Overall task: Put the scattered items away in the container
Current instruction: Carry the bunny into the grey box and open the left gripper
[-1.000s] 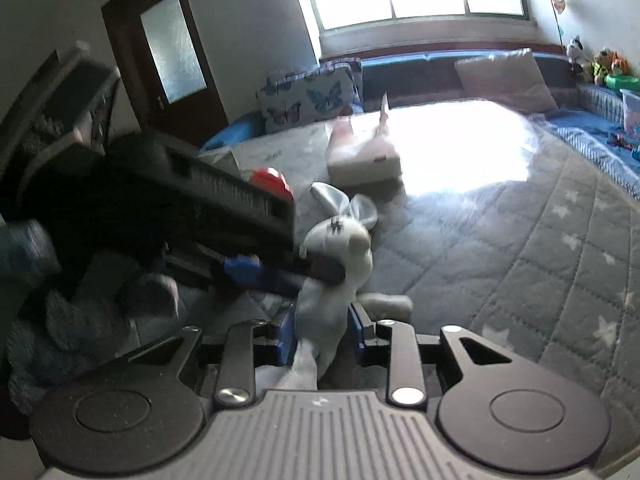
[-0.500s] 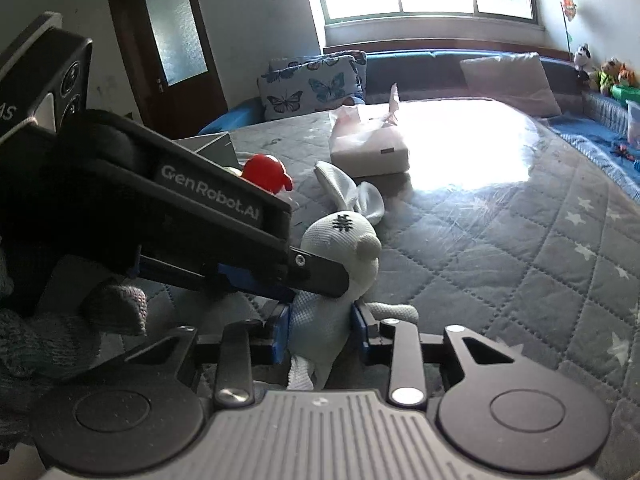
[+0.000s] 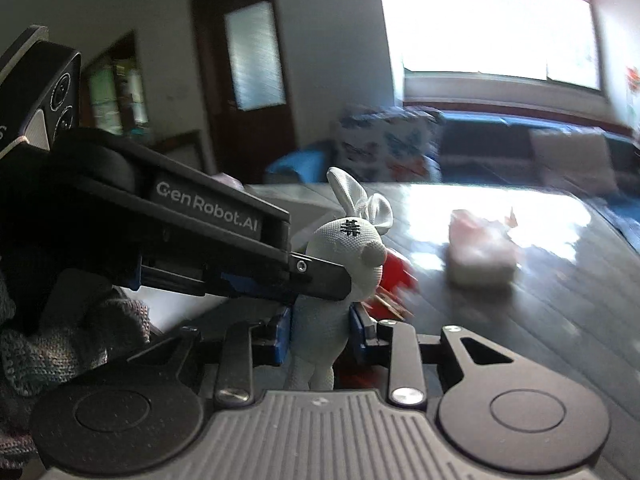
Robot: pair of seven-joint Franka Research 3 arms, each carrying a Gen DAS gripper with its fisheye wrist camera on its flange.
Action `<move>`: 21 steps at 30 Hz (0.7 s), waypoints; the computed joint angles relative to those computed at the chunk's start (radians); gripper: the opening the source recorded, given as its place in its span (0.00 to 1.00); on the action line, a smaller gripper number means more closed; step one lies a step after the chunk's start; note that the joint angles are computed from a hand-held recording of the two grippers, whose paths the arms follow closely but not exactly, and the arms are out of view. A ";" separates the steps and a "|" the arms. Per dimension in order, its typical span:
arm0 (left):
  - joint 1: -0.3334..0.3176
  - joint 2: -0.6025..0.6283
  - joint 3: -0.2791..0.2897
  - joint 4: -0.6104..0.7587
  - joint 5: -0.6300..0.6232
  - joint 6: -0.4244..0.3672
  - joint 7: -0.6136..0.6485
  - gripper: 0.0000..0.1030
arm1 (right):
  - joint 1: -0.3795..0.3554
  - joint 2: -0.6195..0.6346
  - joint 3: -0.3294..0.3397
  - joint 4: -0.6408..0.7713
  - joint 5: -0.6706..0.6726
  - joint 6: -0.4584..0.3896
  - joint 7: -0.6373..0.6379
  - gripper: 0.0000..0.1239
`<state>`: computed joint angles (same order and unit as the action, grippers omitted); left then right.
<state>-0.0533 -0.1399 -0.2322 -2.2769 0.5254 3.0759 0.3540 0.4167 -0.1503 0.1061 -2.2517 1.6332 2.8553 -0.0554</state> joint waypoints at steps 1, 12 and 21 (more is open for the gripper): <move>0.017 -0.025 -0.001 -0.011 0.019 -0.017 -0.015 0.26 | 0.007 0.014 0.006 0.021 0.010 -0.012 -0.009 0.24; 0.043 -0.135 0.118 -0.082 -0.122 -0.176 0.186 0.26 | 0.078 0.242 0.086 0.265 -0.043 -0.043 0.102 0.24; 0.066 -0.102 0.152 -0.062 -0.244 -0.250 0.371 0.26 | 0.084 0.409 0.132 0.421 -0.355 -0.044 0.516 0.24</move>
